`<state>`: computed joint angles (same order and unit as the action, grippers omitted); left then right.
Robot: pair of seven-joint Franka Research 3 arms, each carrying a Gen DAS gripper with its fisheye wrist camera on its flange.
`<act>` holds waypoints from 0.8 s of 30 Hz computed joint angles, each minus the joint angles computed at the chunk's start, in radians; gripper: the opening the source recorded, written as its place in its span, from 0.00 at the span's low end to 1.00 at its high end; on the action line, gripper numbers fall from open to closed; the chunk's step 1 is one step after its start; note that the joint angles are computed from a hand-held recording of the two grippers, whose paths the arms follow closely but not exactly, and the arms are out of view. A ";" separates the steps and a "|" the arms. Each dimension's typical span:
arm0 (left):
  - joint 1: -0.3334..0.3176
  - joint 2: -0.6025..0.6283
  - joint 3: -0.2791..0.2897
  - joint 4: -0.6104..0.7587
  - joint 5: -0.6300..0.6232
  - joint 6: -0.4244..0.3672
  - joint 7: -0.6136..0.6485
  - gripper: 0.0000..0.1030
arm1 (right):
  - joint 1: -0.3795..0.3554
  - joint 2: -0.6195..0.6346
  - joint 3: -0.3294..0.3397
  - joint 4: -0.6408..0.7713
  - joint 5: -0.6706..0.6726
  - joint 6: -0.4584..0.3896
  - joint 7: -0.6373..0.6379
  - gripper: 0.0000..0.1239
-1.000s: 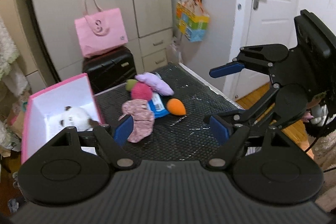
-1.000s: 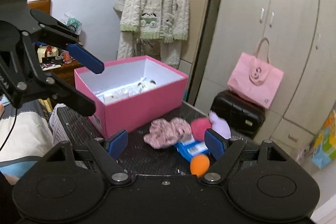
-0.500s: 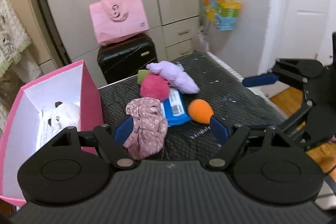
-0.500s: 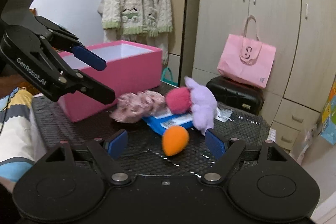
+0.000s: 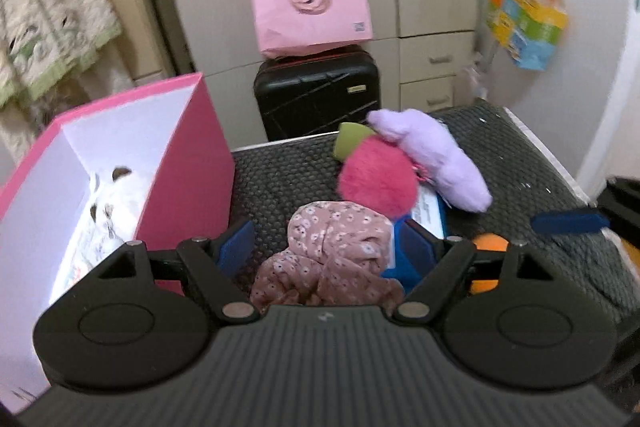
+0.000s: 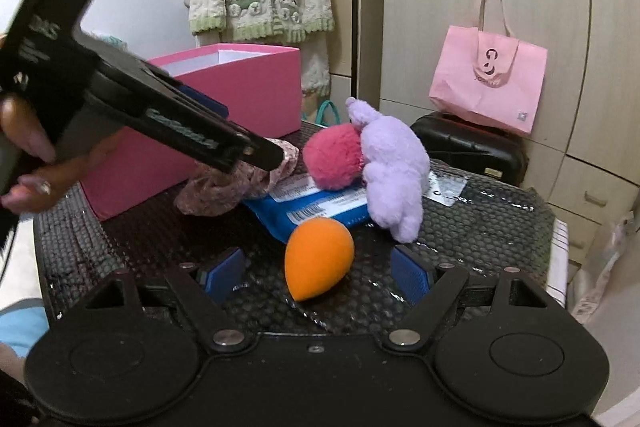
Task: Organize soft objects
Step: 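Grasp the orange sponge with the right gripper while the left gripper grasps the pink scrunchie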
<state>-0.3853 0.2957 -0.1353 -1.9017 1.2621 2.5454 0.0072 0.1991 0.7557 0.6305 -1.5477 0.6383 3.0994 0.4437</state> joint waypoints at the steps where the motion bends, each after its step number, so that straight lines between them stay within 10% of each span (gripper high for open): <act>1: 0.009 0.004 0.001 -0.001 -0.006 0.028 -0.005 0.77 | 0.004 0.006 -0.003 0.009 -0.002 -0.005 0.004 0.68; 13: 0.005 0.036 0.051 -0.043 0.047 0.147 -0.293 0.77 | 0.088 0.032 -0.106 0.071 -0.018 -0.058 0.075 0.52; 16: 0.007 0.024 0.050 -0.067 0.118 0.170 -0.390 0.64 | 0.084 0.029 -0.091 0.049 -0.020 -0.012 0.060 0.35; 24: 0.011 -0.020 0.007 -0.129 0.272 0.111 -0.557 0.25 | 0.066 0.008 -0.061 -0.017 -0.087 0.068 0.098 0.34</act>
